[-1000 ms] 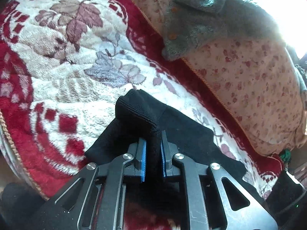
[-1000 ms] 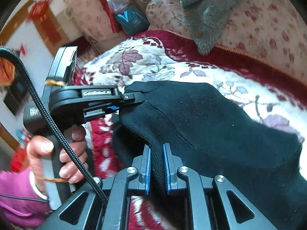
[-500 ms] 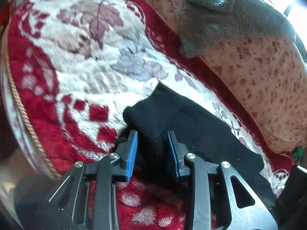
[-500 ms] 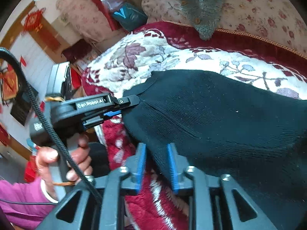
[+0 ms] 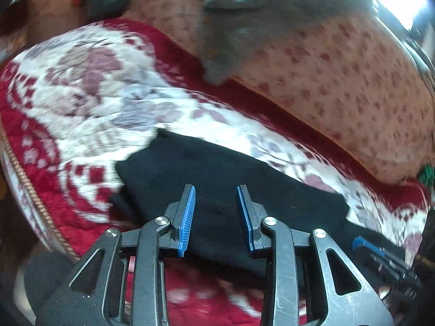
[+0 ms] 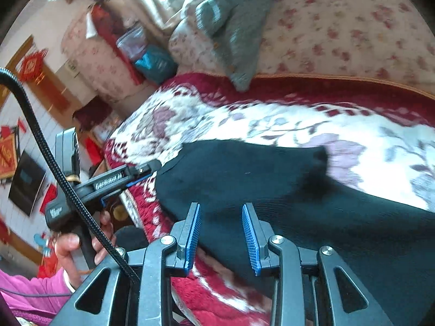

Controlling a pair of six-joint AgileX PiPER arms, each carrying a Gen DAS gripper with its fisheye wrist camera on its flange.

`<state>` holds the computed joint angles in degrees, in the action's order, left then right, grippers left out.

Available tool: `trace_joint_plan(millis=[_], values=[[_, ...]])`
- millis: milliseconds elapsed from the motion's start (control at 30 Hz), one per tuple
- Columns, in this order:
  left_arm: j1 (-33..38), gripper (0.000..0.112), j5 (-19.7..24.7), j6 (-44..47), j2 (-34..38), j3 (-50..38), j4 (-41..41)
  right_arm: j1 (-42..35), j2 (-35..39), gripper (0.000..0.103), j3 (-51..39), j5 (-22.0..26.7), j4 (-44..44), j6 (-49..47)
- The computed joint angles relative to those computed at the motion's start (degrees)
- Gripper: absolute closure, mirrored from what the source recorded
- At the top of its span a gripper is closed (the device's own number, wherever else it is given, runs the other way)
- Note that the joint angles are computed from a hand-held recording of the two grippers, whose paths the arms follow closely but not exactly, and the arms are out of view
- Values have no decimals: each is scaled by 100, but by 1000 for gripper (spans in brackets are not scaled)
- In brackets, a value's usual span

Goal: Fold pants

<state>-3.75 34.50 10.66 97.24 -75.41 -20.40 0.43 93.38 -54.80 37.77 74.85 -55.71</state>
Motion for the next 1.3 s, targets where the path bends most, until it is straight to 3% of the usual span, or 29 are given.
trace_joint_plan(millis=[367,600,767,900,1067,1300], values=[[-1853,83,-56,-422,197,-173,596,-1854,-1032,69,1185,303,-198,-130],[-2766,83,76,-708,592,-645,940,-3521,-1577,64,1796,906,-591,-365],[-3158,83,261,-336,901,-1044,696,-5105,-1784,64,2083,1577,-1031,-592],[-3340,65,723,407,1320,-1667,-58,-6237,-1798,64,2189,2046,-1469,-715],[-3665,65,1399,738,2026,-2844,-358,-7471,-1714,62,2200,2491,-2034,-821],[-4101,65,3212,895,3755,-5862,-561,-8501,-1080,58,2049,2849,-2300,-1102]])
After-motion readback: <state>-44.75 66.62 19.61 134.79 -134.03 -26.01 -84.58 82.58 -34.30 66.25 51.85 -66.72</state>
